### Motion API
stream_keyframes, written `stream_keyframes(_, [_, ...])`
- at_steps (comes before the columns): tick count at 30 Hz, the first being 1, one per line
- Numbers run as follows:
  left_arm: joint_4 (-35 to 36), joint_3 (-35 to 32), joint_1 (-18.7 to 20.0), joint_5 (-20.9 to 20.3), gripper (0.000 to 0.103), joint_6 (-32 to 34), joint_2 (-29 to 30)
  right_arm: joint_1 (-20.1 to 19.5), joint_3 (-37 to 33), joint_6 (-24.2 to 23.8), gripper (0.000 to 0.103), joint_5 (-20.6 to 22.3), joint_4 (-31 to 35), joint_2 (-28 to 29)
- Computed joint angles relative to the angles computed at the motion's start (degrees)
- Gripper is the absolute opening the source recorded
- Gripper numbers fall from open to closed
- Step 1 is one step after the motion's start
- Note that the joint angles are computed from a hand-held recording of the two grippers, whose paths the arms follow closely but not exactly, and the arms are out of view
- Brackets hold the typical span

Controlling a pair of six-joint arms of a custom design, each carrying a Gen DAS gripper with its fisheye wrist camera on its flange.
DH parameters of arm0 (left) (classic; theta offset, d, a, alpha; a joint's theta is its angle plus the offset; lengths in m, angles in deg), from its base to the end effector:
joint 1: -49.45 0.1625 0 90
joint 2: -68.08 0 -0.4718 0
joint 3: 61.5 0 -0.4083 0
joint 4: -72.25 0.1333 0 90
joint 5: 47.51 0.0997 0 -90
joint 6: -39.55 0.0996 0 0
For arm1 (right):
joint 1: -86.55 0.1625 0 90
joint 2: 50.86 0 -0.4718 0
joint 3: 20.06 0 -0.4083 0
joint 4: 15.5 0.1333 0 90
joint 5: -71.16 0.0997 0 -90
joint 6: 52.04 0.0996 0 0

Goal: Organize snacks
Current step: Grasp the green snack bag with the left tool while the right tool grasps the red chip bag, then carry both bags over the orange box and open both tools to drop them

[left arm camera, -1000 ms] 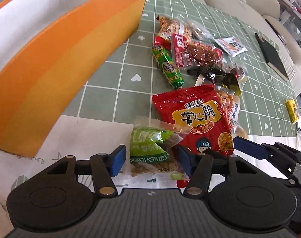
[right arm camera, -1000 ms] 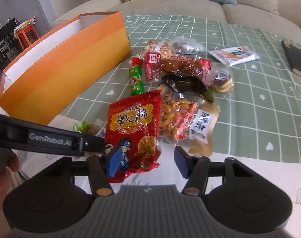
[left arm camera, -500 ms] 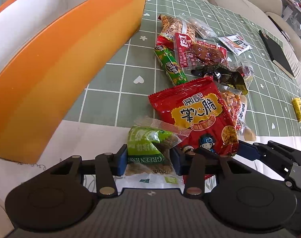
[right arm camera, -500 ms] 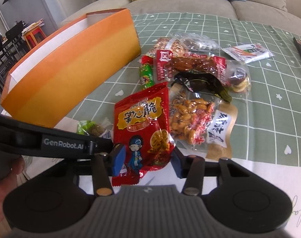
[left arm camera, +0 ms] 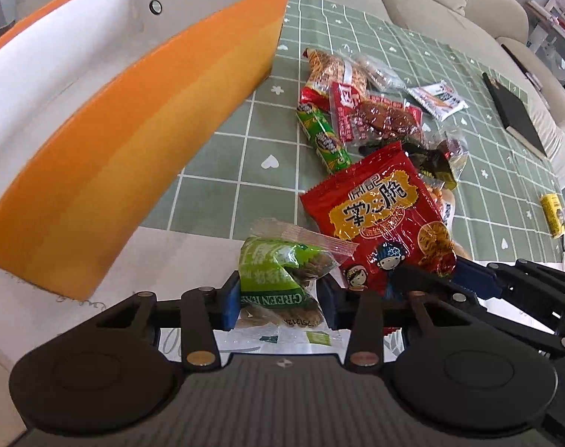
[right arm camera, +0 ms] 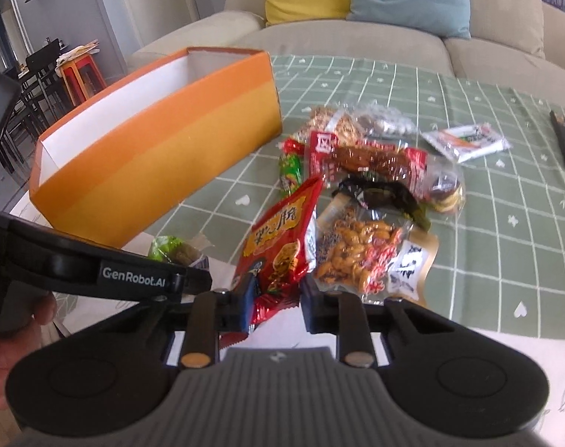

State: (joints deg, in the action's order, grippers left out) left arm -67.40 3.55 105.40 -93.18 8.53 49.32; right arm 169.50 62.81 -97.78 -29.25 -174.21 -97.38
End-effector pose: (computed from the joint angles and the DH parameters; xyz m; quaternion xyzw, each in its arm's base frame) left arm -0.2981 -0.8034 -0.0462 0.0134 0.9257 -0.2257 0.3033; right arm 0.0175 -0.7983 0.2335 0.2930 -0.9108 0.2098 0.2014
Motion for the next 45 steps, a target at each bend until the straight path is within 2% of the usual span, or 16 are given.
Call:
stream_keyframes(10, [-5.26, 3.68, -1.85, 1.37, 0.047, 1.94, -3.26, 1.54, 0.61, -1.53, 0.021, 0.73, -1.62, -1.54])
stream_keyframes(16, [-10.75, 6.74, -3.28, 2.6, 0.047, 4.71, -5.84, 3.32, 0.18, -2.65, 0.005, 1.37, -1.72, -2.19])
stream_keyframes(22, [-12.1, 7.51, -3.68, 3.57, 0.047, 5.87, -7.6, 4.2, -1.85, -2.45, 0.005, 2.52, 1.15, -1.95])
stream_keyframes(26, [-12.69, 7.65, -3.73, 5.63, 0.047, 7.36, -8.38, 4.66, -4.5, -0.93, 0.005, 3.59, 3.68, -1.17])
stream_keyframes(30, [-13.24, 7.39, -3.32, 7.66, 0.047, 8.58, -9.16, 5.75, -7.25, -1.26, 0.005, 4.69, 3.56, 0.2])
stream_keyframes(39, [-8.48, 3.47, -1.49, 13.12, 0.047, 8.86, -9.65, 8.73, -14.11, 0.7, 0.005, 11.6, 4.26, 3.64])
stream_keyframes(43, [-0.96, 0.34, -0.1, 14.21, 0.047, 7.69, -9.33, 10.42, -18.34, 1.1, 0.005, 13.2, 7.27, 6.98])
stream_keyframes(45, [3.39, -1.22, 0.63, 14.25, 0.047, 7.19, -9.05, 11.21, -21.08, 1.92, 0.005, 12.5, 10.25, 9.2])
